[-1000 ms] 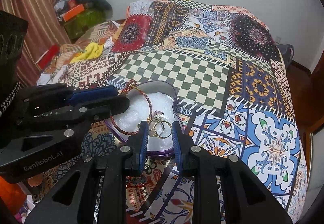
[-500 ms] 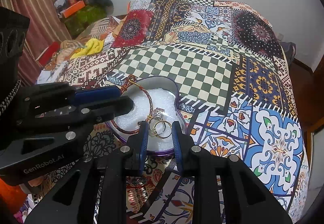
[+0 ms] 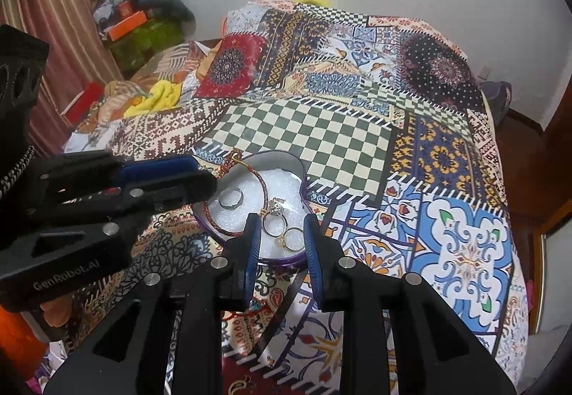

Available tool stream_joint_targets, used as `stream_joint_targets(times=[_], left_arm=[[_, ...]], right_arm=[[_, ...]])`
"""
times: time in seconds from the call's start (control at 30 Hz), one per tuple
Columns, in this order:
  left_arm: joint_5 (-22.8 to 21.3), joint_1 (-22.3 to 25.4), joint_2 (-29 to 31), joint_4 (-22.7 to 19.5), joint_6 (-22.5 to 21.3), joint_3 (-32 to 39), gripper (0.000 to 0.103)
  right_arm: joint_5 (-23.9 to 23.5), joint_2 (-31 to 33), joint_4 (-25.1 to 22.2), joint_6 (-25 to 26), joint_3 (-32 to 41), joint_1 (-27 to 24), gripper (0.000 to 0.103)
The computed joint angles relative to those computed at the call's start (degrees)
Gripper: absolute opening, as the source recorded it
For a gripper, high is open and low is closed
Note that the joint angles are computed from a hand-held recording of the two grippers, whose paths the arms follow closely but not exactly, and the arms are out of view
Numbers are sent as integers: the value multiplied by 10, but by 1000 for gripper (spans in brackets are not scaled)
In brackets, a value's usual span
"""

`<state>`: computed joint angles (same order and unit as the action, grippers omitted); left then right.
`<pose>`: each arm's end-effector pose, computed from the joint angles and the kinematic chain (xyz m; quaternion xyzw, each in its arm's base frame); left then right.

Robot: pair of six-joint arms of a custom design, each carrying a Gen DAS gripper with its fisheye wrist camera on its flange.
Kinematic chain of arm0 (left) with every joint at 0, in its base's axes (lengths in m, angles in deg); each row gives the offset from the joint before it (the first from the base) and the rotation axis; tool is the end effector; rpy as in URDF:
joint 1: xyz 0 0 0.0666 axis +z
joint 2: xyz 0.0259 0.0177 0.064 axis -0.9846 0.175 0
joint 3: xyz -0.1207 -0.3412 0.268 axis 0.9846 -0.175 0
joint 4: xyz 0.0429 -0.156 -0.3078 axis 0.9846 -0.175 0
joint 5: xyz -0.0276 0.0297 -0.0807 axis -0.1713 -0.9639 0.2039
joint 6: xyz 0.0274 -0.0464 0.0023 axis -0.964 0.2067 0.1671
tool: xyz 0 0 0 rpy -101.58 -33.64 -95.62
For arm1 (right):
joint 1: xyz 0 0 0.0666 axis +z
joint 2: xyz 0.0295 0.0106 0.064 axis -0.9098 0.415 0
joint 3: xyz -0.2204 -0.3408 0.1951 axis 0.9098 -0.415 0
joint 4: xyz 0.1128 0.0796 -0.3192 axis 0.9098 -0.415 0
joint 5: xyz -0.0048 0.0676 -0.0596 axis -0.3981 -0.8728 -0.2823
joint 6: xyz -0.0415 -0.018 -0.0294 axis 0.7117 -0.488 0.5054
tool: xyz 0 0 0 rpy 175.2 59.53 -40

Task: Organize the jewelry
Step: 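Lower the left tool's ring into the heart tin while the right tool releases its ring there, then move the left tool to a gold ring while the right tool approaches a silver ring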

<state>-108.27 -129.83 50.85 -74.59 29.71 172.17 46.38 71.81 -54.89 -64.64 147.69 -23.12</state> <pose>0.2724 -0.2982 0.5254 -0.0895 0.9238 -0.0804 0.3635 0.3548 0.3328 0.5241 -0.3971 0.8550 0.1983 0.2681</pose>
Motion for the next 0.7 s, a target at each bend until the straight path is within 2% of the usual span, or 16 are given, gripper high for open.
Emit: stream_joint_targets(times=[0.2, 0.27, 0.33, 0.4, 0.7], left_arm=[[-35, -24, 2, -41, 12, 30, 26], [-43, -33, 4, -55, 17, 38, 29], [-47, -41, 6, -69, 24, 44, 30], [-49, -49, 8, -79, 32, 46, 31], [-22, -67, 19, -101, 71, 28, 34]], right_arm=[[9, -26, 12, -10, -8, -11, 23], [8, -34, 14, -13, -10, -17, 28], [15, -48, 27, -17, -20, -25, 40], [18, -59, 37, -19, -29, -32, 44], [34, -84, 38, -21, -59, -63, 44]])
